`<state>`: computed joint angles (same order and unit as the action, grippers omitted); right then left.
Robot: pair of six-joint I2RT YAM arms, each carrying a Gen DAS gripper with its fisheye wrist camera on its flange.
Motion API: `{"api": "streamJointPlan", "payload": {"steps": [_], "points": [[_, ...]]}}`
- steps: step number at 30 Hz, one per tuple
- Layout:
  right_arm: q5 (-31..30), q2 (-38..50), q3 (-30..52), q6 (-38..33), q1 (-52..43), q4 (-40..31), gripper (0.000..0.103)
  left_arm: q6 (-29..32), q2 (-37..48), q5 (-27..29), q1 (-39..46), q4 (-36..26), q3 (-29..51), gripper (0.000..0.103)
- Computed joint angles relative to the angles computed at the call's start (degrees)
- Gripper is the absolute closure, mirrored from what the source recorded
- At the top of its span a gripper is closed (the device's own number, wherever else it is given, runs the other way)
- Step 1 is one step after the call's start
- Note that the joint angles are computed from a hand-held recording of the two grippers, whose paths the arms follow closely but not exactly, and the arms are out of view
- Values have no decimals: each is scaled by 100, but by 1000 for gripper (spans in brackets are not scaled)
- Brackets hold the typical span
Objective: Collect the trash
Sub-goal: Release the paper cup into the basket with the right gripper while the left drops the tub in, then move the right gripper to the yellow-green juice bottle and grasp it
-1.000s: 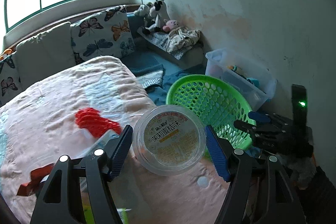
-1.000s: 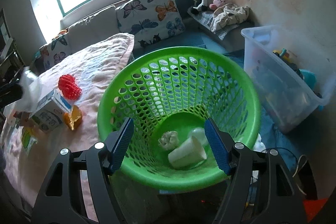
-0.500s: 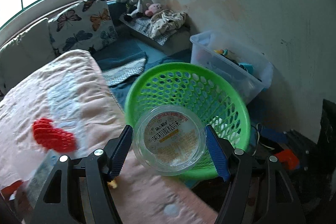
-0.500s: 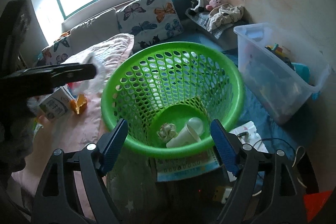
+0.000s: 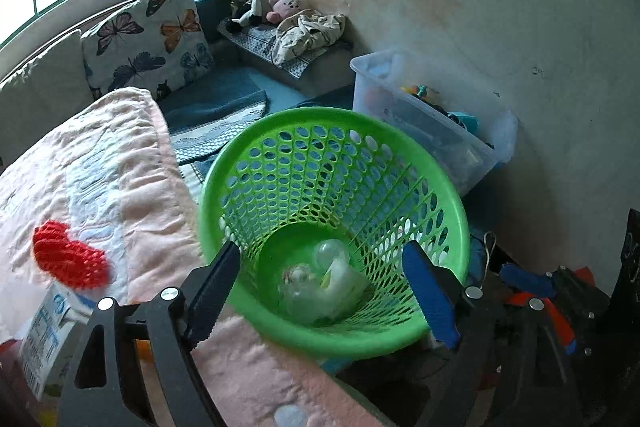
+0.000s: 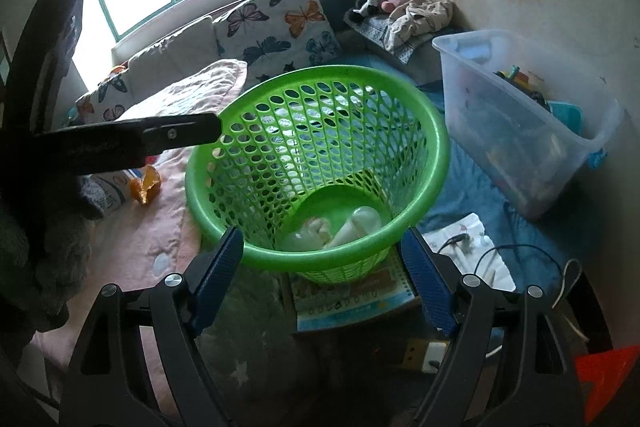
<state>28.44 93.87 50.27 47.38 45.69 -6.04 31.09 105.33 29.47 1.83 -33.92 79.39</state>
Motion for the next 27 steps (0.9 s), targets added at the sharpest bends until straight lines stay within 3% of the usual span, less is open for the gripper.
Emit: {"api": "streamJointPlan", "payload": {"steps": [10, 16, 27], "points": [[-23, 255, 633, -390, 332, -168, 22, 501, -356, 509, 1264, -405, -170, 23], [-336, 692, 1340, -826, 478, -228, 22, 968, -375, 833, 2206, -717, -3, 23], [-1207, 2158, 3645, -2030, 894, -808, 22, 1497, 341, 1294, 3922, -1377, 1214, 23]]}}
